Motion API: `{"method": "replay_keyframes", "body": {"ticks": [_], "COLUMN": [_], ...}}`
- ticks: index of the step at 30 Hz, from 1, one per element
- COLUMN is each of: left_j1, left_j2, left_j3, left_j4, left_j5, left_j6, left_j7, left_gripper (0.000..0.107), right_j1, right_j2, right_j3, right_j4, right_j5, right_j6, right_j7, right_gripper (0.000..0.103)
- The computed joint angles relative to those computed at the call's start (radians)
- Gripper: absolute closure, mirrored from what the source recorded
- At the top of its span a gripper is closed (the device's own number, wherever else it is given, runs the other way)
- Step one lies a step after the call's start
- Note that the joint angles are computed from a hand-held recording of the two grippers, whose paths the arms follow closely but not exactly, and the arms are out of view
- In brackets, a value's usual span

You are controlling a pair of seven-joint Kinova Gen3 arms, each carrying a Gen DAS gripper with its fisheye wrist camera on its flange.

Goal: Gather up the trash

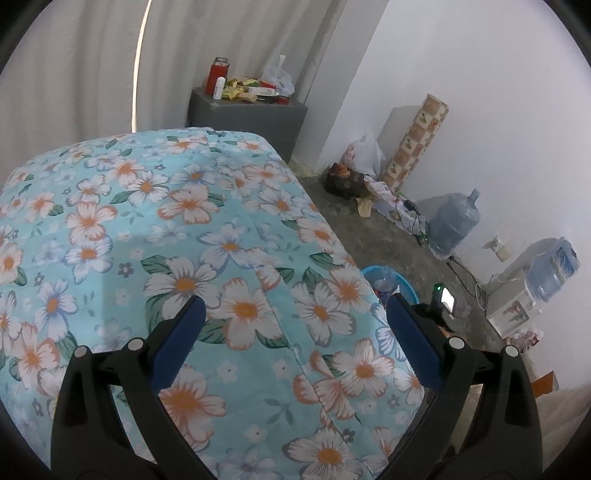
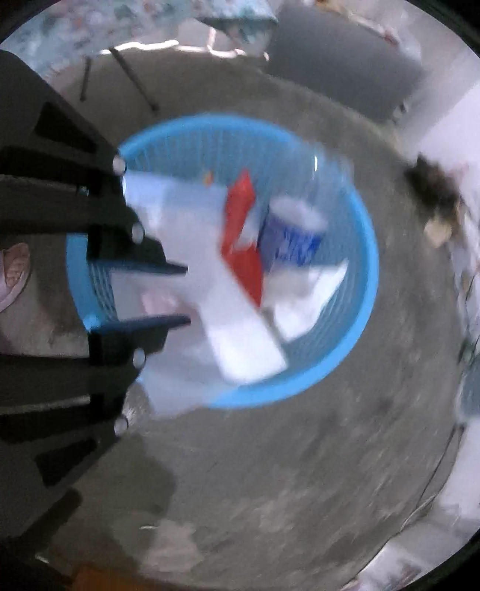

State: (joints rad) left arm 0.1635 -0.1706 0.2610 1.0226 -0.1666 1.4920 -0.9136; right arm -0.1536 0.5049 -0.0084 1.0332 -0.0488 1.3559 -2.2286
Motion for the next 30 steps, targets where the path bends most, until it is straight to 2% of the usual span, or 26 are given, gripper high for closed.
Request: {"method": "replay_keyframes", "body": {"ticks": [2,4,6,9,14,15,17,20,25,27,30], "left_j1": [-0.001,-0.005,-0.008,-0.015,-0.036,-0.056,-0.142,-0.281,-0.474,-0.567,-0.706], "left_j2": [-0.01,-0.016,-0.022,-0.035,-0.051,-0.054,-0.063,-0.085,-0.116,-0.126,-0.159], "left_j3": [-0.006,-0.014,-0.025,-0.024,0.037,0.063,0.129,0.244,0.475,0.56,0.699], "left_j4": [0.008,0.016,0.022,0.026,0.003,-0.006,-0.029,-0.073,-0.155,-0.201,-0.247], "left_j5": [0.003,0.013,0.035,0.046,-0.001,-0.007,0.008,0.017,-0.104,-0.122,-0.204], "left_j6": [-0.005,-0.01,-0.019,-0.036,-0.036,-0.03,-0.011,0.031,0.15,0.211,0.301], "left_j7": [-0.002,-0.007,-0.012,-0.014,0.002,0.004,-0.008,-0.017,0.037,0.033,-0.006], "left_gripper": [0.013,0.013,0.013,0.013,0.013,0.013,0.013,0.013,0.013,0.013,0.013], "right_j1": [0.008,0.01,0.0,0.004,0.042,0.019,-0.066,-0.205,-0.437,-0.529,-0.668], "right_j2": [-0.053,-0.129,-0.181,-0.242,-0.36,-0.383,-0.426,-0.482,-0.487,-0.474,-0.442], "right_j3": [0.013,0.021,0.022,-0.001,-0.211,-0.238,-0.242,-0.273,-0.314,-0.314,-0.352], "right_j4": [0.069,0.15,0.208,0.229,0.19,0.174,0.141,0.072,-0.067,-0.126,-0.222], "right_j5": [-0.003,0.006,0.031,0.049,0.179,0.22,0.301,0.423,0.618,0.664,0.786], "right_j6": [-0.061,-0.143,-0.206,-0.222,-0.193,-0.18,-0.152,-0.112,-0.031,0.003,0.095], "right_j7": [-0.049,-0.093,-0.122,-0.143,-0.174,-0.185,-0.199,-0.152,-0.144,-0.158,-0.175], "right_gripper": [0.049,0.04,0.04,0.04,0.038,0.035,0.024,0.014,0.007,0.007,0.007]}}
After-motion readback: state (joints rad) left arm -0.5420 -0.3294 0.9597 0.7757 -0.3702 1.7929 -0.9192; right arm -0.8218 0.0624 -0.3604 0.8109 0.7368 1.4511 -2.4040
